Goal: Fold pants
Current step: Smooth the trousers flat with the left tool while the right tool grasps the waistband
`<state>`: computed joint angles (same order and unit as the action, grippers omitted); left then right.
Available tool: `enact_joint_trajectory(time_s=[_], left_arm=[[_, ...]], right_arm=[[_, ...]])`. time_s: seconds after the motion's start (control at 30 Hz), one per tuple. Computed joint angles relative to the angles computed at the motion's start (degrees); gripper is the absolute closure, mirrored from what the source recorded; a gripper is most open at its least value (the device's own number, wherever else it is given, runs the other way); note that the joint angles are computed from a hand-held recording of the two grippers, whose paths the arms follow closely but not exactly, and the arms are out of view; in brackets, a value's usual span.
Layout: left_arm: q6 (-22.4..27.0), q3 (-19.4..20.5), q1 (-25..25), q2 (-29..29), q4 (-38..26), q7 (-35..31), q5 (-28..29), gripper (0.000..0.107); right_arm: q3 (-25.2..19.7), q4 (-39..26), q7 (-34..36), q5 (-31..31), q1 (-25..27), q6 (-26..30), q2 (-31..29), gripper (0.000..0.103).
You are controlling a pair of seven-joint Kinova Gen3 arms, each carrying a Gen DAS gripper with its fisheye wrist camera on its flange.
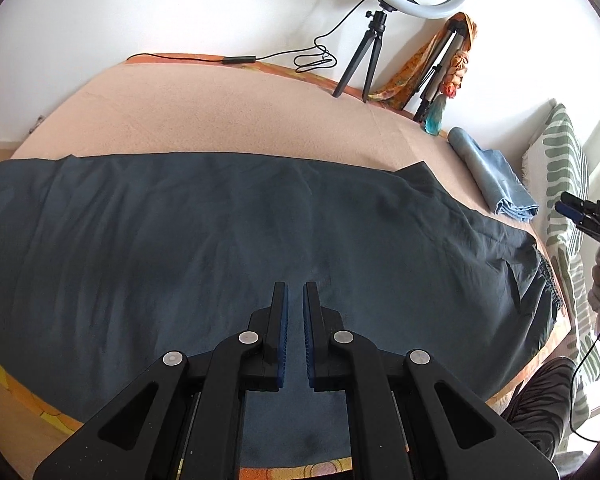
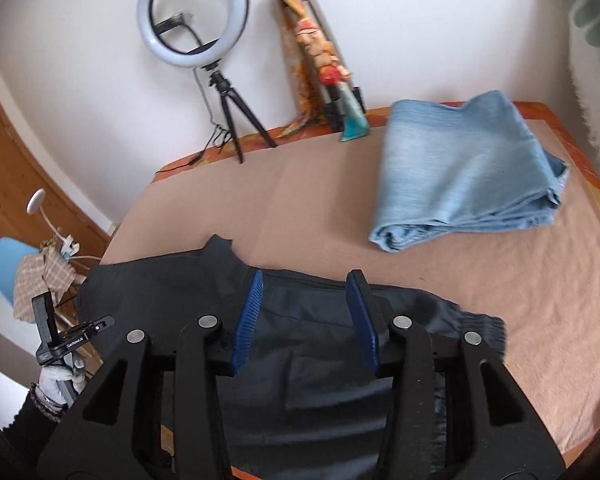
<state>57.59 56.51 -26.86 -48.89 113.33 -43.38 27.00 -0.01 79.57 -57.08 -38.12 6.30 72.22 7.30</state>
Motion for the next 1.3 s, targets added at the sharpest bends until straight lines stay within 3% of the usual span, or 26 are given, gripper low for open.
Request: enact_joint_trajectory(time_s=[0.1, 0.17, 0.2, 0.27, 0.5, 0.63, 0.67, 0.7, 0.73, 0.9, 1.1, 1.3], left_arm=[[1.0, -0.2, 0.2, -0.9, 0.0, 0.4, -0.4, 0.077], [1.5, -0.5, 0.3, -1.6, 0.1, 0.2, -0.7, 0.077], [1.8, -0.7, 0.4, -1.9, 0.1, 0.2, -0.7, 0.077], [2.2, -0.9, 0.4, -2.4, 0.4, 0.1, -0.7, 0.069], [1.9, -1.4, 0.6, -3.3, 2.7, -0.9, 0.4, 0.066], [1.1, -1.6, 1.0, -3.4, 4.5, -0.6, 1.4, 0.066], [1.1, -1.6, 1.1, -3.4, 4.8, -0.5, 1.5, 0.066], [1.0, -1.7, 1.2, -3.4, 5.0, -0.4, 1.6, 0.066], [0.8, -1.8, 1.4, -3.3, 5.3, -0.3, 1.7, 0.066], [-0.8, -3.2, 3.1, -3.6, 7.2, 0.5, 1.7, 0.066], [0.3, -4.9, 4.3, -4.2, 7.2, 3.3, 0.3, 0.066], [2.9, -11.6, 7.5, -7.4, 5.8, 6.4, -3.7, 0.066]], right_arm=[[-2.6, -1.4, -0.3, 1.9, -3.9, -1.1, 2.3, 0.057], [-3.9, -3.3, -0.7, 2.8, -5.9, -1.0, 4.7, 0.054], [-4.5, -4.5, -1.5, 3.1, -6.8, -0.8, 6.4, 0.048], [-5.5, -7.1, -3.3, 3.8, -8.3, 0.0, 9.8, 0.044], [-8.4, -17.7, -12.4, 7.0, -12.5, 4.7, 22.9, 0.043], [-10.1, -19.8, -14.8, 6.7, -12.9, 5.0, 26.9, 0.043], [-10.5, -19.3, -14.8, 6.5, -12.8, 4.2, 27.0, 0.055], [-11.1, -19.4, -14.5, 5.7, -12.3, 4.4, 27.4, 0.084], [-12.2, -19.5, -14.6, 5.5, -11.7, 4.7, 27.7, 0.094], [-10.1, -17.6, -11.2, 10.1, -15.7, -1.4, 24.0, 0.097], [-9.7, -17.9, -13.4, 15.0, -18.2, -1.8, 25.1, 0.096], [-10.6, -17.5, -14.8, 13.1, -16.2, -1.0, 23.0, 0.088]])
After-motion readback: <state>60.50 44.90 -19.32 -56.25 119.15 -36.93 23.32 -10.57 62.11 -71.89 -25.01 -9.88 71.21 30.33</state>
